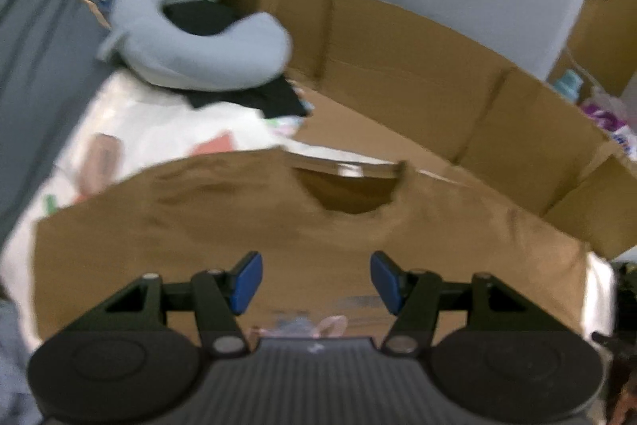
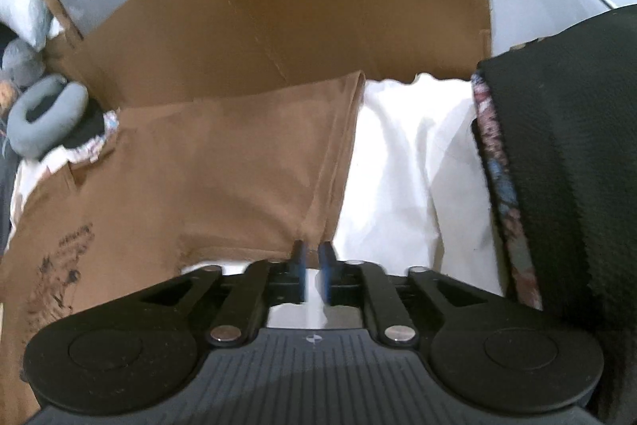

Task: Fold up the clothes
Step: 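Pinch the folded shirt edge with the right gripper and release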

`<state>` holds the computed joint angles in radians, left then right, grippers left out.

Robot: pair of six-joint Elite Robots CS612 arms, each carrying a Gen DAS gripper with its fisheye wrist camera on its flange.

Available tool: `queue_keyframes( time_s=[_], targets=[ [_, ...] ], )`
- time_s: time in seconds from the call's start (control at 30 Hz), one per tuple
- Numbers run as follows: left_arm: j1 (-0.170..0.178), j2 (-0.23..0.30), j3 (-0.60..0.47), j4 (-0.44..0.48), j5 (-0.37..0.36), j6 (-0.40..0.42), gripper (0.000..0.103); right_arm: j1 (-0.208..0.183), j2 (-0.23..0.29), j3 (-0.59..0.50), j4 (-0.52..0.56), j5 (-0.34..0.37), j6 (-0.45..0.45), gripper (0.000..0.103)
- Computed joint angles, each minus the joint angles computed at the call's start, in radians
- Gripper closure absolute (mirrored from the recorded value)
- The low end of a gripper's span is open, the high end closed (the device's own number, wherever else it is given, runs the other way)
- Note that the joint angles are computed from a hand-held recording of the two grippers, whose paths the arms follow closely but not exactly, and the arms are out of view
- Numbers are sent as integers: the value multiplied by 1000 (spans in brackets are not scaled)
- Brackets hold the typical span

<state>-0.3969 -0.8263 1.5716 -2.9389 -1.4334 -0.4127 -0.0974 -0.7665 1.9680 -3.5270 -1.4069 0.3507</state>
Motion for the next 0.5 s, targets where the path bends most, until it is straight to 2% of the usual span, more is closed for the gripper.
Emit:
queue_keyframes(
  time_s=[0.07, 0.23, 0.5],
  targets=[
    [-13, 17, -17, -1, -20, 31, 36, 0, 0, 1, -11, -4, 11, 65],
    [-37, 58, -46, -21, -93, 101, 34, -3, 13, -3, -49, 0, 47, 64],
    [-65, 113, -64, -49, -126, 92, 32, -2, 39, -45, -18, 14, 67, 64]
  ],
)
